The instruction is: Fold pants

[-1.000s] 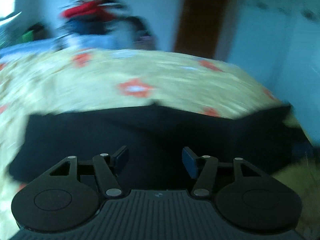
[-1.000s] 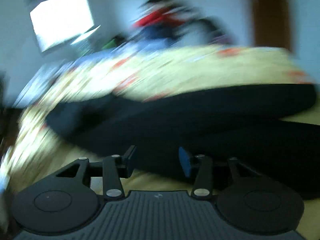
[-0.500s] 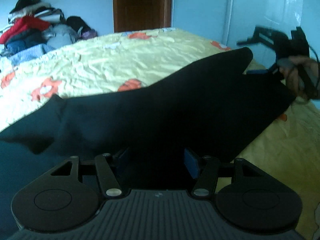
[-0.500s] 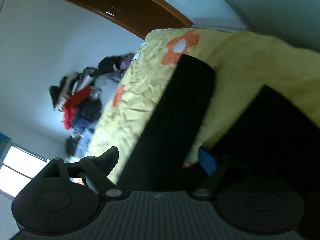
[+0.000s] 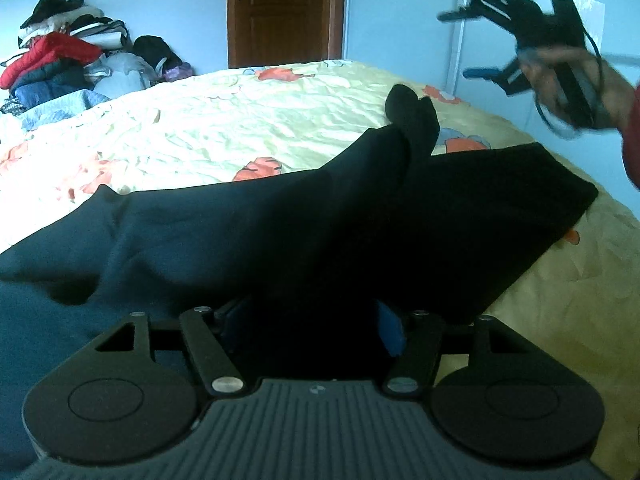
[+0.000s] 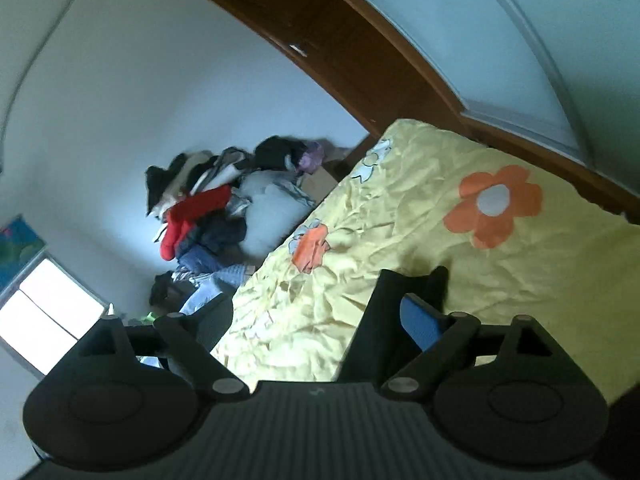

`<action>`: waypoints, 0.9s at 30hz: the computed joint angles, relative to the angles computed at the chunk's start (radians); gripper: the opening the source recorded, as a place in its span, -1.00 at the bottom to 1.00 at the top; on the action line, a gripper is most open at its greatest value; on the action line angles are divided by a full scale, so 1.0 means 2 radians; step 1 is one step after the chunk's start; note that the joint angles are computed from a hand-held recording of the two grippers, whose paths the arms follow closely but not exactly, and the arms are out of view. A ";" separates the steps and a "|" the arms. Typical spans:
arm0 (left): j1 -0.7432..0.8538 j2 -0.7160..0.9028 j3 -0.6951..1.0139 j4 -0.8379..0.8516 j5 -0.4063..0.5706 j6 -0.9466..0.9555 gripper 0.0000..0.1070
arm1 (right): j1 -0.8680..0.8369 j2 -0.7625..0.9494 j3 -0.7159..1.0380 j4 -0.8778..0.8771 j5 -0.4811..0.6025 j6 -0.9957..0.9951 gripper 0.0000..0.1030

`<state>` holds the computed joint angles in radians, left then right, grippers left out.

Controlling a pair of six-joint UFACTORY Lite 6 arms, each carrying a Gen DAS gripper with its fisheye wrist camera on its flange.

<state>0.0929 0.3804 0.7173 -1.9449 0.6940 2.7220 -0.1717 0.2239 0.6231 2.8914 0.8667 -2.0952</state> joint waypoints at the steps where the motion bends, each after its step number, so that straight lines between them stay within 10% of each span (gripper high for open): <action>1: -0.001 0.001 0.003 0.001 0.002 -0.004 0.24 | -0.003 0.007 -0.006 -0.008 0.014 0.008 0.78; 11: 0.007 0.015 0.021 0.017 0.015 -0.043 -0.04 | -0.017 0.174 0.132 -0.122 0.050 0.138 0.77; 14: 0.002 0.013 0.012 -0.006 0.017 -0.011 -0.04 | 0.008 0.191 0.168 -0.124 -0.016 0.159 0.77; 22: -0.009 0.019 0.015 -0.028 0.014 0.013 -0.04 | 0.025 0.235 0.180 0.034 0.031 0.098 0.74; 27: -0.016 0.021 0.015 -0.041 0.017 0.027 -0.17 | 0.014 0.260 0.212 0.048 0.015 0.086 -0.76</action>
